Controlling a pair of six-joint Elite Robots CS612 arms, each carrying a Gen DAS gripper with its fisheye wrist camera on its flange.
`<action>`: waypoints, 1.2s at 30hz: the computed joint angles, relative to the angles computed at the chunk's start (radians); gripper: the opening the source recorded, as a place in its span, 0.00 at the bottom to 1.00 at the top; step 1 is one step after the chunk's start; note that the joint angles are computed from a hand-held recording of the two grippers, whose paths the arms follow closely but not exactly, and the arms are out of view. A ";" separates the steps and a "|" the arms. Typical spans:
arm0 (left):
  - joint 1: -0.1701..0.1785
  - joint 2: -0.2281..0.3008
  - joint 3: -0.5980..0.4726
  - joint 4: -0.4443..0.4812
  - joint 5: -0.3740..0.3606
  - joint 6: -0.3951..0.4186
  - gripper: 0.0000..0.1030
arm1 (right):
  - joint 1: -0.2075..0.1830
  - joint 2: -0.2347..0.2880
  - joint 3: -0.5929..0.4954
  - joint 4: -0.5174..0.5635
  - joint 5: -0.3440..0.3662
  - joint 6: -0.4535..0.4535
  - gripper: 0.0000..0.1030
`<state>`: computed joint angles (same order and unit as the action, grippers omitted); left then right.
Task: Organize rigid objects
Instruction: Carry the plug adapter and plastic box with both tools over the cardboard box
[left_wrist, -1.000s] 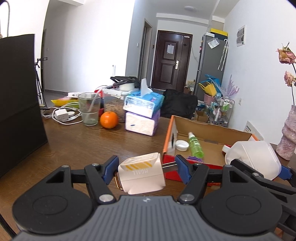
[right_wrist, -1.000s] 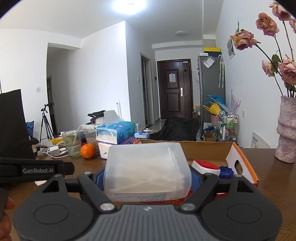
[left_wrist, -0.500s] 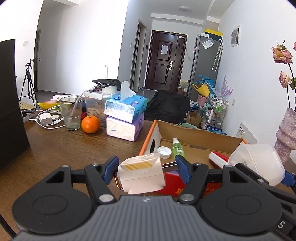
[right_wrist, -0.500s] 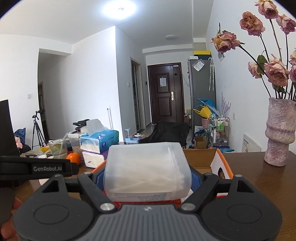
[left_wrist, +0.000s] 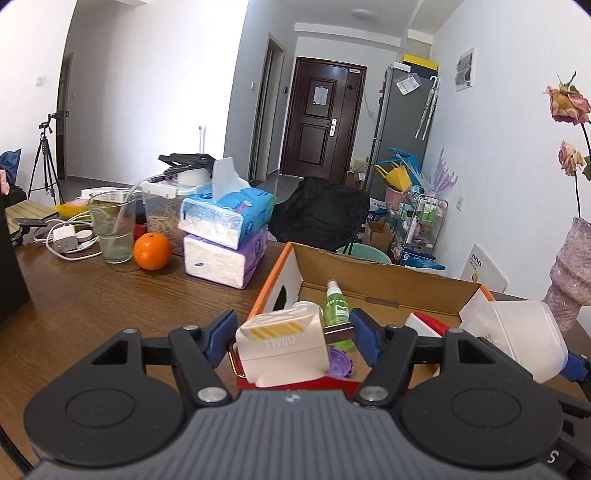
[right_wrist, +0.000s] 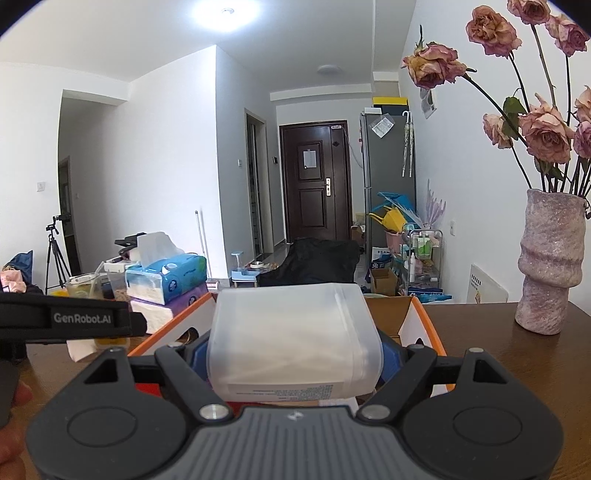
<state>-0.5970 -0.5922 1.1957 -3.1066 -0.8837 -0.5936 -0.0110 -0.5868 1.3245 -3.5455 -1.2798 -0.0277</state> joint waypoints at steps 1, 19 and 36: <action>0.001 0.006 -0.012 0.004 -0.003 0.006 0.66 | 0.000 0.003 -0.006 0.003 -0.002 -0.001 0.80; 0.023 0.102 -0.198 0.048 -0.032 0.086 0.66 | 0.003 0.060 -0.116 0.074 -0.059 -0.016 0.80; 0.046 0.192 -0.369 0.149 -0.046 0.121 0.66 | 0.011 0.114 -0.229 0.155 -0.120 -0.038 0.80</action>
